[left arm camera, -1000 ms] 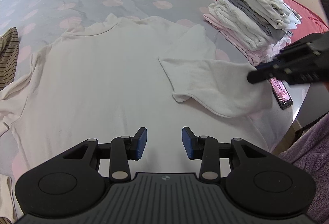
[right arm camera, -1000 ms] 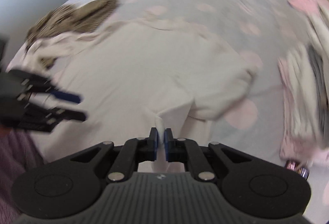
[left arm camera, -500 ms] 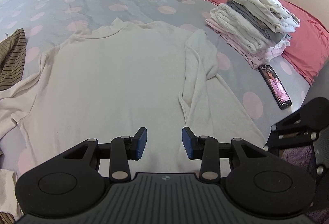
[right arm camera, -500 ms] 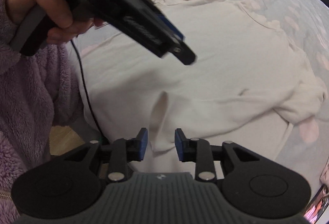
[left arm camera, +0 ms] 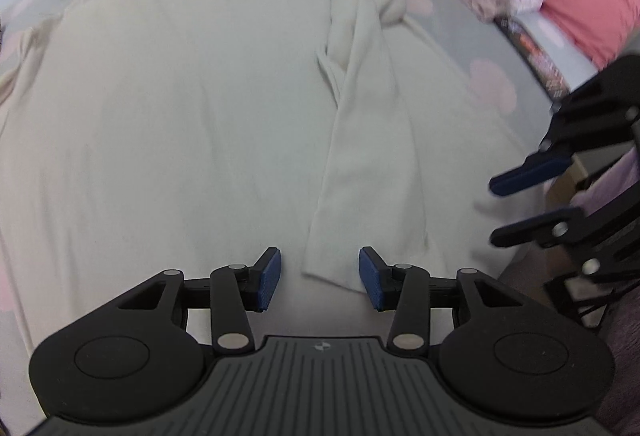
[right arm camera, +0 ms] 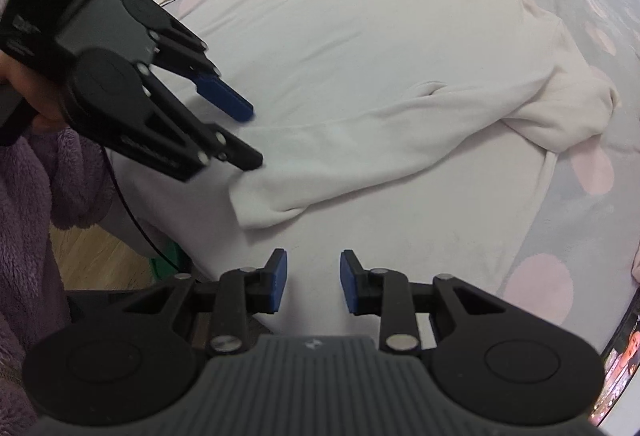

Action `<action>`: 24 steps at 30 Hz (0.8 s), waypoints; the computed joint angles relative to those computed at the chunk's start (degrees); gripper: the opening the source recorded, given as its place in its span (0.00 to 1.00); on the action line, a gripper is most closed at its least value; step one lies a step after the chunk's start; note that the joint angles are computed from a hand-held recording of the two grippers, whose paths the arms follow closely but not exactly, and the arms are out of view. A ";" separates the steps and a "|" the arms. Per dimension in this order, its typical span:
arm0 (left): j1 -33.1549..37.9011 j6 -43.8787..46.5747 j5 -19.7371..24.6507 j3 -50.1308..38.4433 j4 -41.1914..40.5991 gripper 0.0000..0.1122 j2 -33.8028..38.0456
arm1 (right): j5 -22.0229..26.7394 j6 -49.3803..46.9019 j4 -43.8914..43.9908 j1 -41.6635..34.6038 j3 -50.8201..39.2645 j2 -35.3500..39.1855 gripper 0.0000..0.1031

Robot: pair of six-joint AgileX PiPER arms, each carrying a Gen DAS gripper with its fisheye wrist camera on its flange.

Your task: Fold clothes

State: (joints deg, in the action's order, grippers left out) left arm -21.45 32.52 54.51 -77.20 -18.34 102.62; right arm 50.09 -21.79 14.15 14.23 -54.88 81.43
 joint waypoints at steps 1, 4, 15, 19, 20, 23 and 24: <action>-0.28 0.66 -0.32 0.41 0.08 0.28 -0.14 | -0.07 -0.92 0.89 -0.22 0.09 -0.06 0.31; 0.25 2.95 0.82 0.32 -2.10 0.09 -0.61 | -0.55 -1.94 2.24 0.24 0.18 -0.14 0.35; 11.92 4.61 3.11 1.45 -13.11 0.02 -8.94 | -3.70 13.91 -12.23 5.09 2.48 -0.19 0.40; 20.12 6.10 5.30 2.43 -21.79 0.02 -11.52 | -7.72 16.98 -14.71 0.56 2.65 0.20 0.39; 22.06 6.70 5.91 2.72 -24.17 0.02 -12.04 | -8.72 17.69 -15.28 -0.60 2.49 0.50 0.39; 27.37 8.01 8.08 3.10 -31.82 0.02 -13.24 | -10.48 20.04 -16.78 -3.83 0.94 2.47 0.39; 29.29 8.20 9.05 3.09 -34.18 0.02 -13.77 | -10.94 20.87 -17.34 -4.77 0.35 3.16 0.39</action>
State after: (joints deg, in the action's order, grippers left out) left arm 7.83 40.72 63.56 -74.12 -52.52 88.85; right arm 39.15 -0.91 -3.18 9.46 -54.53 84.59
